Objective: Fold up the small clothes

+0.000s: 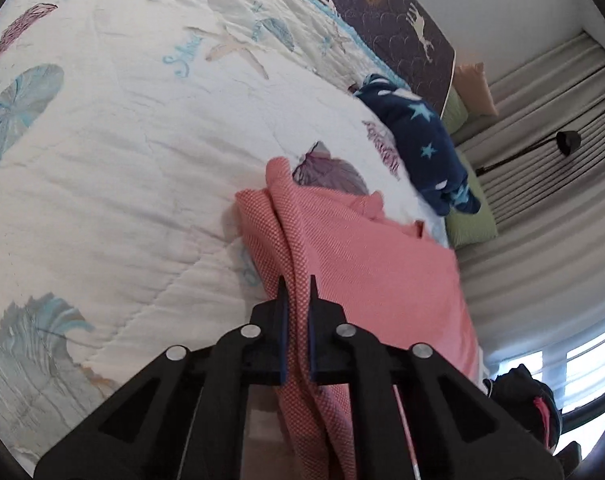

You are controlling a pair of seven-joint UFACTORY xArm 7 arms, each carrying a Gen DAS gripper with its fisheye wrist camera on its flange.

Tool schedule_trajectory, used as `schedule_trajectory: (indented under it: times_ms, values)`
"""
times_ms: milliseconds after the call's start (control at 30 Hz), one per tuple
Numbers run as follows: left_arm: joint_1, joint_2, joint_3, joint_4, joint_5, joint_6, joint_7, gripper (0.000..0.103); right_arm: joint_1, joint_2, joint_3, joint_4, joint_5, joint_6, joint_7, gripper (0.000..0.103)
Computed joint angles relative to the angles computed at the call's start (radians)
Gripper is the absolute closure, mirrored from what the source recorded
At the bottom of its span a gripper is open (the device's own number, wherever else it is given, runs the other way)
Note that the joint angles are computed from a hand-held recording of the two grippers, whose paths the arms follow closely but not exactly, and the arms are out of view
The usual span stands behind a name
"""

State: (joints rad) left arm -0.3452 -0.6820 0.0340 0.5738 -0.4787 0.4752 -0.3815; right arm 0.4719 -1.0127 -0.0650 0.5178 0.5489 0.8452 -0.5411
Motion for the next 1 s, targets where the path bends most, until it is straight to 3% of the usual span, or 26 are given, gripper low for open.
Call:
schedule_trajectory:
  times_ms: [433,767,1000]
  values:
    - [0.068,0.063,-0.099,0.183,0.155,0.112,-0.089,0.097,-0.017,-0.046,-0.096,0.021,0.067,0.040,-0.022,0.099]
    - [0.098,0.311,-0.267,0.562,0.397,0.242,-0.232,0.098,-0.112,-0.104,-0.235,0.052,0.107,0.084,-0.051,0.100]
    - [0.013,0.610,-0.363,0.911,0.627,0.357,-0.360,0.098,-0.222,-0.094,-0.396,0.081,0.109,0.132,-0.086,0.100]
